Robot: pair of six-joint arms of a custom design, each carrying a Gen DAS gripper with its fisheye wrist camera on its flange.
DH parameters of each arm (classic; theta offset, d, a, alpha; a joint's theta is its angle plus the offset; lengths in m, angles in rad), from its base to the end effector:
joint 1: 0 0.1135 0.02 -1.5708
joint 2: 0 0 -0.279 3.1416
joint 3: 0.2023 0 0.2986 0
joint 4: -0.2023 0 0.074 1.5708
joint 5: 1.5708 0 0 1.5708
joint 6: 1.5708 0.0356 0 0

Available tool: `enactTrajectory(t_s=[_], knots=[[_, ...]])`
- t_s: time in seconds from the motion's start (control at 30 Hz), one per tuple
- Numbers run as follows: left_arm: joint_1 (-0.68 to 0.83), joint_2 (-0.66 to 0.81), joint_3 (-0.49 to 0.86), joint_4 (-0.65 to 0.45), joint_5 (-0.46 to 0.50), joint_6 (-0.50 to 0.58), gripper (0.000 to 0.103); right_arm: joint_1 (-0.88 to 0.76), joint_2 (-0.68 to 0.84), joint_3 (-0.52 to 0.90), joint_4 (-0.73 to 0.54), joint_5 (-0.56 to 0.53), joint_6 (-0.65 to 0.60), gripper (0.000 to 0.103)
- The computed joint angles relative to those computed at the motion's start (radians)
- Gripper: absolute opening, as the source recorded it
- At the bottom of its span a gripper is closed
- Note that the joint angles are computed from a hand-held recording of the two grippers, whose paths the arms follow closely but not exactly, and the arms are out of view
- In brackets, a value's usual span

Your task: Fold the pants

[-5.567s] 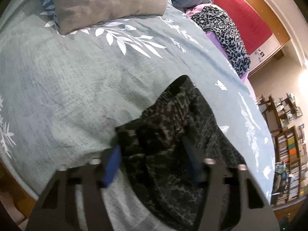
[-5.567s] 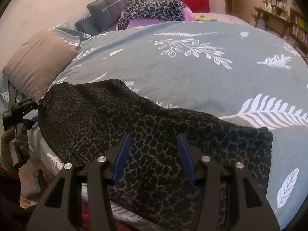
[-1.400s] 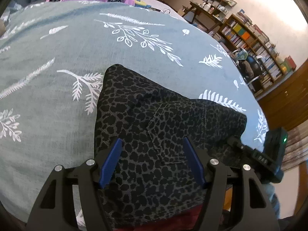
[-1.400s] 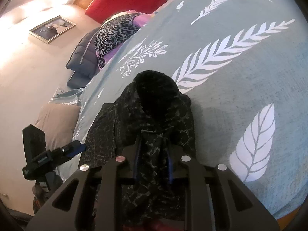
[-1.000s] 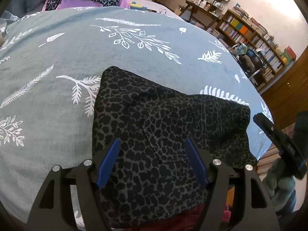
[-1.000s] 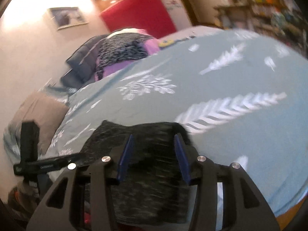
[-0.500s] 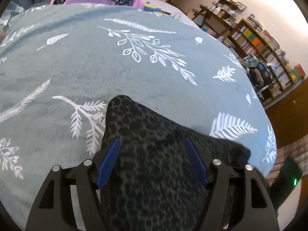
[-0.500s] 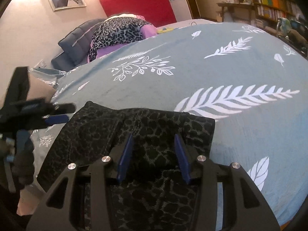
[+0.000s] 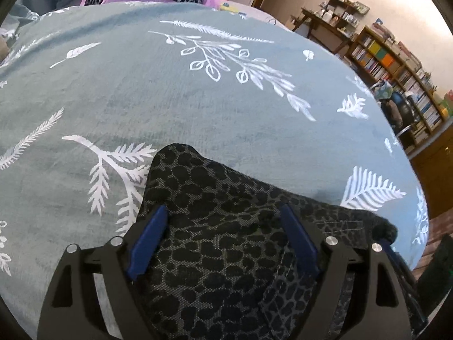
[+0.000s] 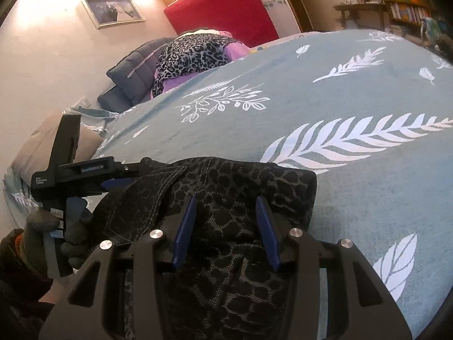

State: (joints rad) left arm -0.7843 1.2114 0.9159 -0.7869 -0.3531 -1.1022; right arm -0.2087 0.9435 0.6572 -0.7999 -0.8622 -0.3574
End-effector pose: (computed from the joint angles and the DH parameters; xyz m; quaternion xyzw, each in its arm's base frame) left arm 0.1995 -0.1817 0.2520 -0.1931 0.9365 -0.0926 0.2777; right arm 0.2003 -0.0148 0.2284 -0.1655 0.8721 0.3286 0.3226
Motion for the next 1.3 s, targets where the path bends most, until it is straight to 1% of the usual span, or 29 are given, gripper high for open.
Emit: enactTrajectory(t_s=[0.1,0.2,0.27,0.4,0.5,0.57,0.63,0.73,0.8,0.9,0.97,1.07,1.2,1.3], knots=[[-0.006,-0.042,0.001,-0.026,0.003,-0.028,0.082,-0.003,0.019,0.033,-0.045,0.003,-0.005,0.045],[-0.048,-0.067,0.029,-0.093,-0.034,-0.074,0.082,-0.023,0.032,0.088,-0.132,-0.013,-0.029,0.046],[-0.077,-0.081,0.042,-0.135,-0.060,-0.100,0.082,-0.053,0.024,0.118,-0.193,-0.042,-0.067,0.049],[-0.136,-0.092,0.061,-0.227,-0.085,-0.153,0.082,-0.120,-0.004,0.160,-0.328,-0.054,-0.197,0.050],[-0.173,-0.107,0.055,-0.272,-0.087,-0.192,0.082,-0.193,0.008,0.177,-0.420,-0.031,-0.304,0.051],[-0.194,-0.133,0.038,-0.293,-0.087,-0.223,0.083,-0.235,0.021,0.177,-0.445,-0.010,-0.340,0.070],[-0.197,-0.162,0.008,-0.291,-0.074,-0.235,0.084,-0.263,0.043,0.168,-0.441,0.012,-0.350,0.072],[-0.181,-0.189,-0.029,-0.298,-0.047,-0.252,0.084,-0.260,0.120,0.159,-0.440,0.021,-0.341,0.072],[-0.158,-0.231,-0.075,-0.268,-0.003,-0.254,0.084,-0.243,0.168,0.152,-0.433,0.016,-0.321,0.072],[-0.139,-0.270,-0.112,-0.234,0.025,-0.248,0.087,-0.226,0.207,0.148,-0.410,-0.005,-0.285,0.077],[-0.134,-0.274,-0.119,-0.221,0.034,-0.231,0.089,-0.214,0.224,0.152,-0.403,-0.010,-0.278,0.081],[-0.117,-0.278,-0.134,-0.187,0.062,-0.175,0.094,-0.190,0.239,0.155,-0.403,-0.007,-0.281,0.086],[-0.085,-0.287,-0.151,-0.146,0.098,-0.104,0.094,-0.173,0.247,0.154,-0.399,-0.009,-0.267,0.086],[-0.059,-0.293,-0.162,-0.107,0.146,-0.048,0.094,-0.146,0.248,0.155,-0.412,-0.009,-0.270,0.086]])
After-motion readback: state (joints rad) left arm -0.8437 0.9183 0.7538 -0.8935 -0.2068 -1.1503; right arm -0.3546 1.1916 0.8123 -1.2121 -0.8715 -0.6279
